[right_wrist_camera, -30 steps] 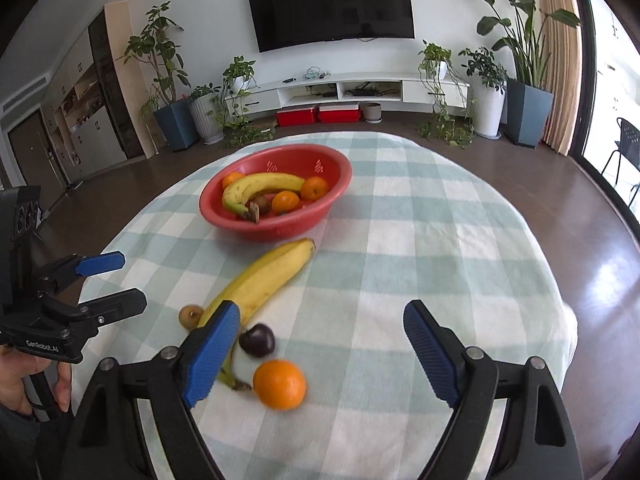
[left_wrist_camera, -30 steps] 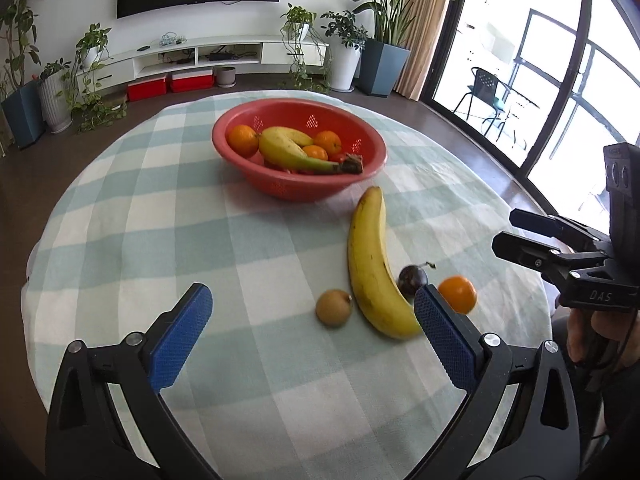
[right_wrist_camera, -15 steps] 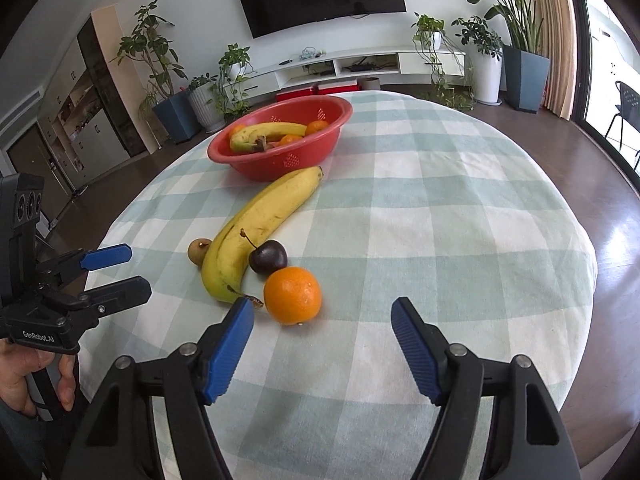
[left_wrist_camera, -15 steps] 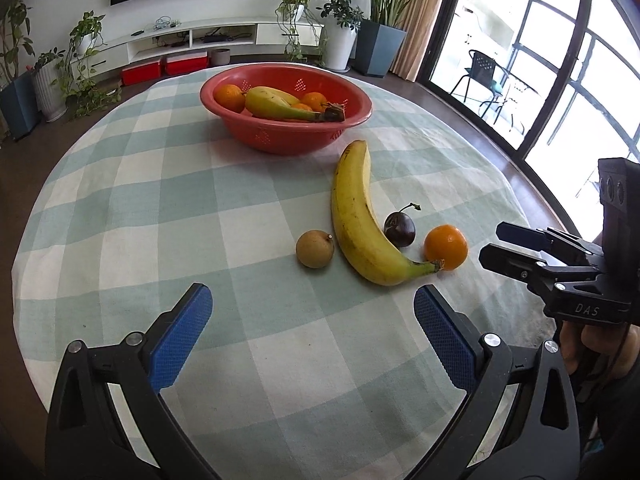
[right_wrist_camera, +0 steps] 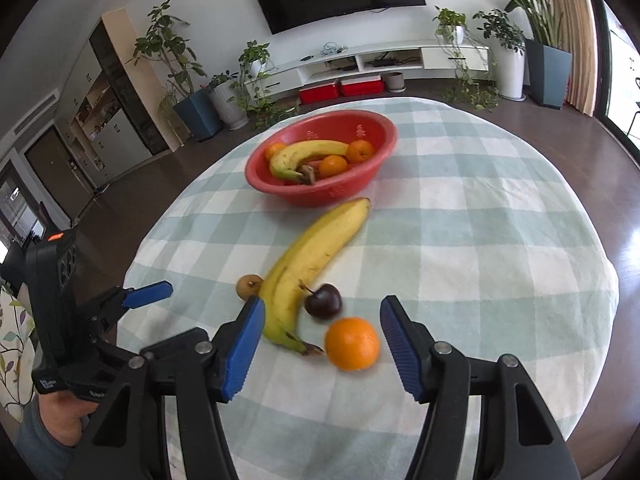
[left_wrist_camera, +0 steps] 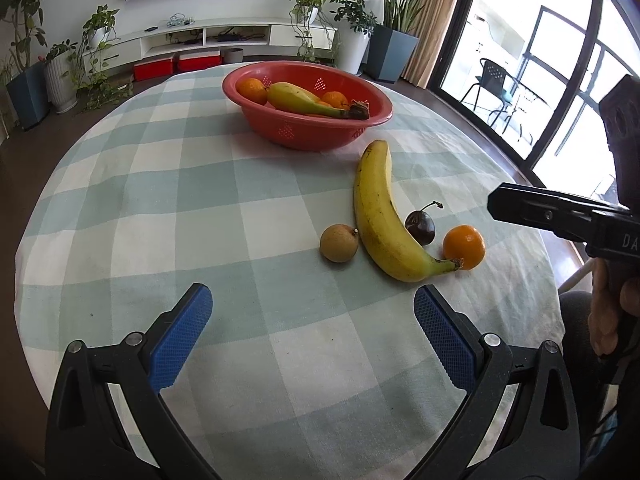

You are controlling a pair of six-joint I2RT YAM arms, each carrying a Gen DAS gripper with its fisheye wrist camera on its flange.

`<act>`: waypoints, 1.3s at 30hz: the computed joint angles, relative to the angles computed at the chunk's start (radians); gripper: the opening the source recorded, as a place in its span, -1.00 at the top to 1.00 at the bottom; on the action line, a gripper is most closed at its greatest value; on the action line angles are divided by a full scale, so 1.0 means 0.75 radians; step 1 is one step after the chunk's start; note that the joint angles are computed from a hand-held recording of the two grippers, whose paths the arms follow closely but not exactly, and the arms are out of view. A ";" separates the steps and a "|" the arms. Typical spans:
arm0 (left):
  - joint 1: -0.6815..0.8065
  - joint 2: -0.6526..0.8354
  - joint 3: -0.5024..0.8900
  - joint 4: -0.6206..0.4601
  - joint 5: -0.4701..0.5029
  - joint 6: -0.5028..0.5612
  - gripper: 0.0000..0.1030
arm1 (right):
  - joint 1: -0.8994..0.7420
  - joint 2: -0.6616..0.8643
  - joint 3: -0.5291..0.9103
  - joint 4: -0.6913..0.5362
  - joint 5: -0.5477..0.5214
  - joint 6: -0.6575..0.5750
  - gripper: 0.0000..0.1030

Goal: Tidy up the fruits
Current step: 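Withdraw both tools from the basin toward the second banana, then close the right tool around the yellow banana and lift it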

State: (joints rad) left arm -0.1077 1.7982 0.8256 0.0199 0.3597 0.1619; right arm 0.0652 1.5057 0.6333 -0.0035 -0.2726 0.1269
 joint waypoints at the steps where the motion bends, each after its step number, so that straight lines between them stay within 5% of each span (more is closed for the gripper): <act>1: 0.012 -0.003 -0.007 0.010 0.011 -0.002 -0.99 | 0.027 0.052 0.066 -0.036 0.008 0.005 -0.19; 8: 0.108 -0.005 -0.056 0.096 0.083 -0.030 -0.99 | 0.131 0.464 0.563 -0.405 0.065 0.082 -0.01; 15: 0.168 0.003 -0.105 0.186 0.137 -0.025 -0.99 | 0.204 0.682 0.850 -0.651 0.231 0.103 0.00; 39: 0.199 -0.005 -0.162 0.274 0.161 -0.035 -0.99 | 0.263 0.905 1.100 -0.824 0.352 0.105 0.01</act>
